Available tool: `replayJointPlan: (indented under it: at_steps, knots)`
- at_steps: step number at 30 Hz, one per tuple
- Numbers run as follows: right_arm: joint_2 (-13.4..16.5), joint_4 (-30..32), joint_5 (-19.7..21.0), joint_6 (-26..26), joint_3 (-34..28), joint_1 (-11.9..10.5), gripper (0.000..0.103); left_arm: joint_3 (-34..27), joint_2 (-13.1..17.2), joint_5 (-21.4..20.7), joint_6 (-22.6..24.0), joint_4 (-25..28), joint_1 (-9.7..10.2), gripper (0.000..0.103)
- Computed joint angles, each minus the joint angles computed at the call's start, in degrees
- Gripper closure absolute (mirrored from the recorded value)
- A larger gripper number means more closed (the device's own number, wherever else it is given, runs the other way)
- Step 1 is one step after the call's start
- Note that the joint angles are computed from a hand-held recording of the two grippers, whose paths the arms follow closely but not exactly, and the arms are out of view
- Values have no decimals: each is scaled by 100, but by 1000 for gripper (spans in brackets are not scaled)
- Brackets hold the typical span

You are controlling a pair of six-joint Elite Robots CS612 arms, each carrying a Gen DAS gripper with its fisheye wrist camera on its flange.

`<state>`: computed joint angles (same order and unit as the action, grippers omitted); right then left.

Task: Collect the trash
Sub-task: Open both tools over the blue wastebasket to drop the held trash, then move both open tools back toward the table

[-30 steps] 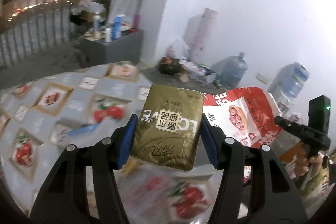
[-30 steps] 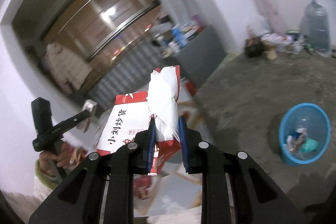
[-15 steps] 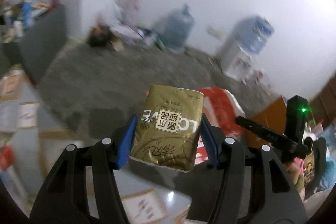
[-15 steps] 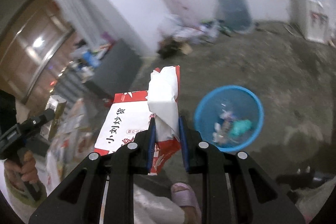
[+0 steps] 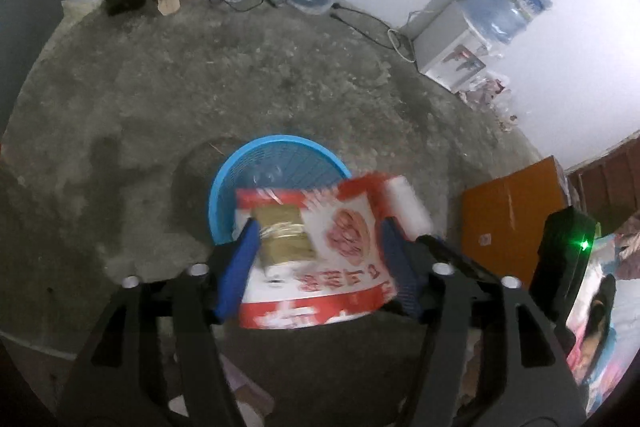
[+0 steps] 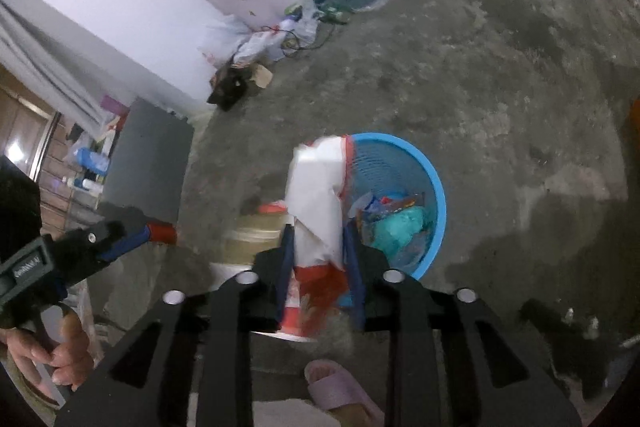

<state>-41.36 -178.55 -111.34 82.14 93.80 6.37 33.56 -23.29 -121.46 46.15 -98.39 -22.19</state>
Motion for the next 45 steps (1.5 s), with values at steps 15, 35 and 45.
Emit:
replayJointPlan:
  at_steps: [15,35,45]
  knots:
    - [-1,273,-146,167,33,48,36,-306,111,-159,-887,-362,163,22]
    - [70,419,223,1018,106,143,40,16,-594,-835,-557,-1222,1446,20]
    - [-93,1504,-450,-1747,-1028,629,27,621,-717,-981,-2254,-3093,2148,20]
